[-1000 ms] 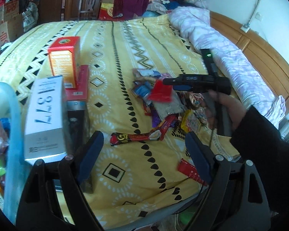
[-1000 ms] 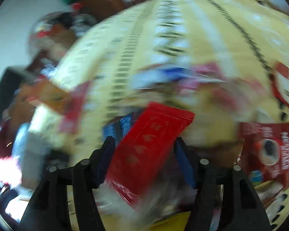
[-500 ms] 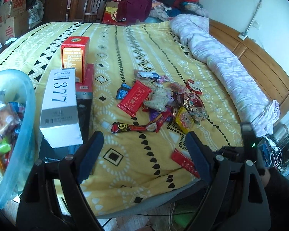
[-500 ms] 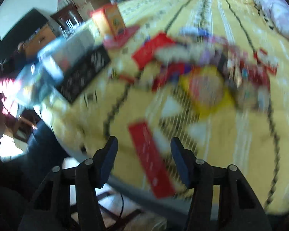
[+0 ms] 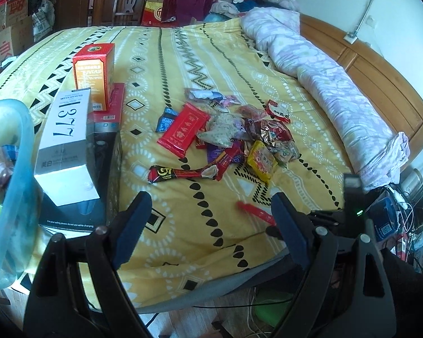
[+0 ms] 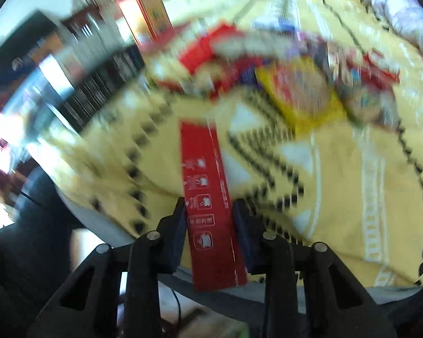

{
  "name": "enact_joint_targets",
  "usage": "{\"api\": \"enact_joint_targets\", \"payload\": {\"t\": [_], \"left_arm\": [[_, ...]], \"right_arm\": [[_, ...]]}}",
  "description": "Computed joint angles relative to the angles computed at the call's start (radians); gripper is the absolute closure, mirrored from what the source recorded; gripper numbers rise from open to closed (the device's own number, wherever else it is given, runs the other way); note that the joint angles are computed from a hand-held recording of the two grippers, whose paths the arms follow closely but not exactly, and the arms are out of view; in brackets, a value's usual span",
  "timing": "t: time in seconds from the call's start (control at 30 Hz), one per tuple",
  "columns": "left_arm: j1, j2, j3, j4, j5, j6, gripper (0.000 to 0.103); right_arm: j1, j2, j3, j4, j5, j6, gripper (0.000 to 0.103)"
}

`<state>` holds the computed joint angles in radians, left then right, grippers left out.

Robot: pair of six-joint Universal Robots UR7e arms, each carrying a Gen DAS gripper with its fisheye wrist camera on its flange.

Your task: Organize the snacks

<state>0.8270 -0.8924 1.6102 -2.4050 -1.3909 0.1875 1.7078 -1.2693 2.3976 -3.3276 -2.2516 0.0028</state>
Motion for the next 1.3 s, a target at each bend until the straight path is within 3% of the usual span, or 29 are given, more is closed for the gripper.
{"api": "enact_joint_targets", "payload": {"t": [0.07,0.23,0.3,0.37,0.43,0.5,0.53,0.57,0.6,0.63,0.67,0.77,0.83,1.0,1.07,1.13,1.17,1.3], "left_arm": [[0.000,0.000,0.000,-0.007,0.006,-0.004,0.016],[-0.001,-0.007,0.004,-0.008,0.024,-0.008,0.016],[0.004,-0.010,0.005,-0.005,0.026,-0.013,0.016],[0.009,-0.012,0.007,-0.004,0.028,-0.015,0.016],[0.013,-0.010,0.006,-0.001,0.030,-0.019,0.016],[0.017,-0.003,0.000,0.008,0.028,-0.026,0.016],[0.018,0.000,-0.002,0.013,0.025,-0.032,0.016],[0.018,0.001,-0.003,0.016,0.019,-0.035,0.016],[0.017,0.001,-0.003,0.019,0.013,-0.036,0.016],[0.014,-0.002,-0.001,0.019,0.010,-0.031,0.016],[0.011,-0.006,0.003,0.017,0.009,-0.023,0.016],[0.008,-0.017,0.013,0.002,0.015,-0.015,0.016],[0.011,-0.019,0.012,0.004,0.023,-0.024,0.016],[0.011,-0.013,0.011,0.030,0.030,-0.028,0.016],[0.010,-0.008,0.012,0.038,0.018,-0.027,0.016],[0.006,0.000,0.012,0.049,0.001,-0.029,0.016],[0.006,0.004,0.010,0.054,-0.010,-0.029,0.016],[0.015,0.032,-0.001,0.087,-0.058,-0.051,0.016]], "right_arm": [[0.007,-0.010,-0.029,-0.005,0.057,-0.010,0.072],[-0.007,0.092,-0.160,-0.004,0.142,-0.088,0.072],[-0.015,0.119,-0.211,0.097,0.105,-0.066,0.051],[-0.024,0.102,-0.198,0.090,0.088,-0.025,0.050],[-0.035,0.048,-0.142,0.024,0.138,-0.005,0.040],[-0.031,0.000,-0.089,-0.059,0.119,0.008,0.037],[-0.039,-0.020,-0.070,-0.086,0.113,0.037,0.033],[-0.067,-0.050,-0.045,-0.121,0.109,0.095,0.018],[-0.094,-0.071,-0.032,-0.136,0.109,0.148,0.010],[-0.128,-0.093,-0.020,-0.142,0.117,0.216,0.010],[-0.189,-0.127,-0.006,-0.132,0.165,0.320,0.010],[-0.349,-0.174,0.029,-0.197,0.418,0.529,0.010],[-0.393,-0.160,0.018,-0.230,0.482,0.607,0.010],[-0.366,-0.098,-0.099,-0.089,0.361,0.659,0.005],[-0.338,-0.074,-0.143,-0.029,0.294,0.609,0.005],[-0.317,-0.065,-0.163,0.007,0.244,0.528,0.017],[-0.309,-0.068,-0.157,-0.001,0.234,0.487,0.025],[-0.245,-0.105,-0.062,-0.131,0.172,0.363,0.027]]}}
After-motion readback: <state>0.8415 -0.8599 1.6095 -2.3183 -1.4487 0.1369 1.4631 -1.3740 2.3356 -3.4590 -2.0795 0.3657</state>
